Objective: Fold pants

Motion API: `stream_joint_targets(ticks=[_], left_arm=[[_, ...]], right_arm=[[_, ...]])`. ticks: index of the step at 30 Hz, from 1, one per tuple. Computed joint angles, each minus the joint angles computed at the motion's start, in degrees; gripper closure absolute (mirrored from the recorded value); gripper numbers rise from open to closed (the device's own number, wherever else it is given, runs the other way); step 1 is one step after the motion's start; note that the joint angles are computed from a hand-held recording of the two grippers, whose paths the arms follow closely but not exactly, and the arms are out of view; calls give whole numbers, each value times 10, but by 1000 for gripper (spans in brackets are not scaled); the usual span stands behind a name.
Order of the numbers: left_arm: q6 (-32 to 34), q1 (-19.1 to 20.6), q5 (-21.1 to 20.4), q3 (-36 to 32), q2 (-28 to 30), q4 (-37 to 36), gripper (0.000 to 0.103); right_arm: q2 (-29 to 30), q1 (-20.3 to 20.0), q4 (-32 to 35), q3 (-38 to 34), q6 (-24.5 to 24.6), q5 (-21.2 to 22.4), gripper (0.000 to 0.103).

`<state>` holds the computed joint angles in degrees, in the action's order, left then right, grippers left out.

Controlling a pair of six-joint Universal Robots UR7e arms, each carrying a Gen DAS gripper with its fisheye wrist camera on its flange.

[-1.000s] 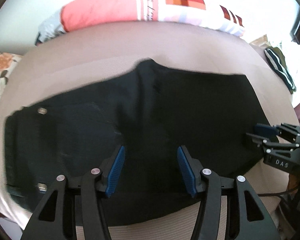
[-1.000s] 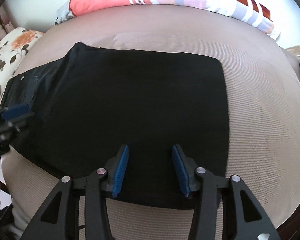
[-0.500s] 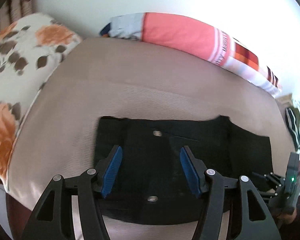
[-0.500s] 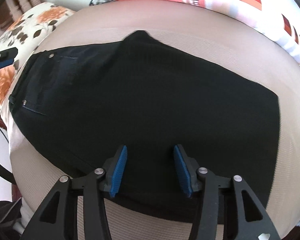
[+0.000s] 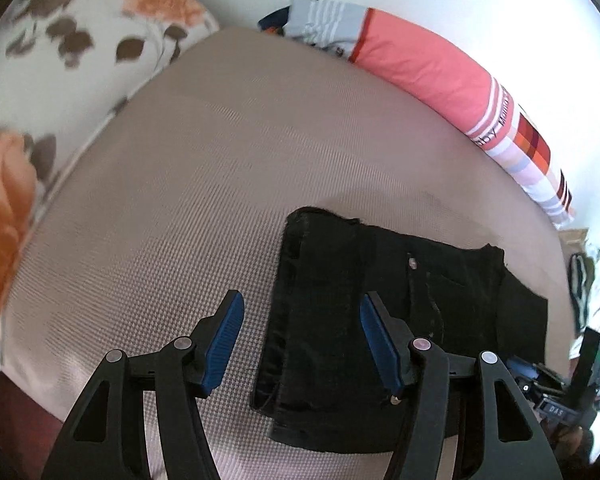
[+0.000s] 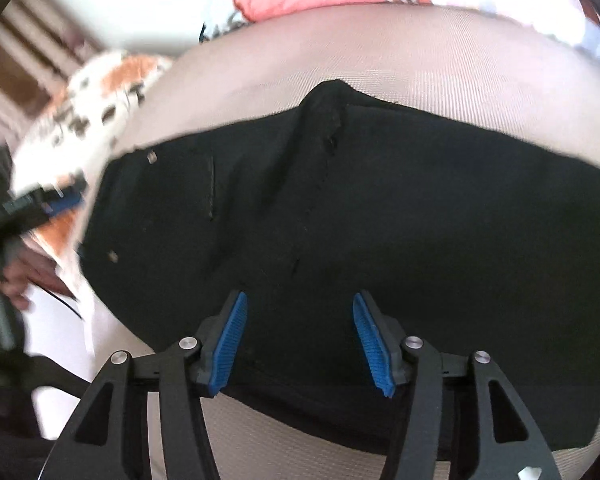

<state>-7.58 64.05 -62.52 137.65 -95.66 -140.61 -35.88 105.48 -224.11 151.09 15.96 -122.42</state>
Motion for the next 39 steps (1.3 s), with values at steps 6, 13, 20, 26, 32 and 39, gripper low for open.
stream_joint_targets(ticks=[6, 13, 20, 26, 32, 39], left_arm=[[19, 72, -79, -33, 26, 7, 42], [59, 145, -172, -84, 66, 56, 42], [105, 191, -251, -126, 97, 93, 42], [119, 219, -319, -173, 133, 165, 42], [142, 246, -382, -212, 169, 210, 42], [176, 240, -397, -215, 185, 211, 42]], right_arm=[[-14, 1, -17, 10, 35, -15, 48], [-29, -5, 25, 3, 63, -36, 47], [-38, 9, 100, -25, 83, -58, 47], [-42, 26, 158, -50, 97, -83, 47], [-46, 41, 185, -62, 104, -97, 47], [-45, 47, 172, -66, 95, -102, 47]])
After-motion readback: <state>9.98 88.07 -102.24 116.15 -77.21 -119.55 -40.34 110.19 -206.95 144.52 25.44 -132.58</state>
